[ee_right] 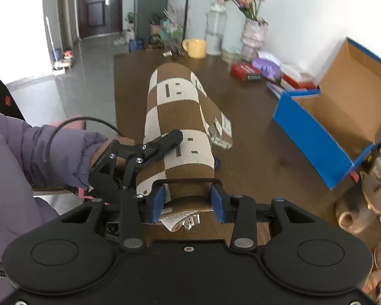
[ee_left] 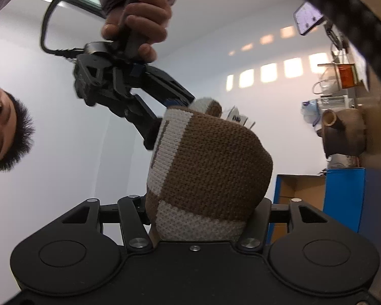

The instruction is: Fold shopping bag

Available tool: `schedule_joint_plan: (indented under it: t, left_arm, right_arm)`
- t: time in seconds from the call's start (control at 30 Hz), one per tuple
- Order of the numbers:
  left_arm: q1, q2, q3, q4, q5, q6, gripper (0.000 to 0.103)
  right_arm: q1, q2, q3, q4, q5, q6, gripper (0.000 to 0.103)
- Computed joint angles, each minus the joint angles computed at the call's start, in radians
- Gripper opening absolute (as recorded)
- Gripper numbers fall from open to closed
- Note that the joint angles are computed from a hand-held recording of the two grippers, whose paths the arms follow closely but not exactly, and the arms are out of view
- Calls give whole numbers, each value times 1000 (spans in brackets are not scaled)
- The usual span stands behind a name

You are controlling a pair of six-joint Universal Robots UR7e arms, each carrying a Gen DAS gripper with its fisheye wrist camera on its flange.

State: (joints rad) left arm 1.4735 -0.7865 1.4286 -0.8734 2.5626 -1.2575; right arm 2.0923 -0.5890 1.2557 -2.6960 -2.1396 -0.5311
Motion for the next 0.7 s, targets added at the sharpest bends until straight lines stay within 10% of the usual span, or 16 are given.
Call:
schedule_joint_plan:
  t: [0.33, 0.7]
  left_arm:
    - [-19, -22, 30, 55, -116, 1, 53]
    - [-72, -101, 164, -56, -321, -279, 50]
  right_arm:
    - [3, 0, 2, 49, -48, 63, 44]
    - [-45, -44, 104, -147, 148, 116, 49]
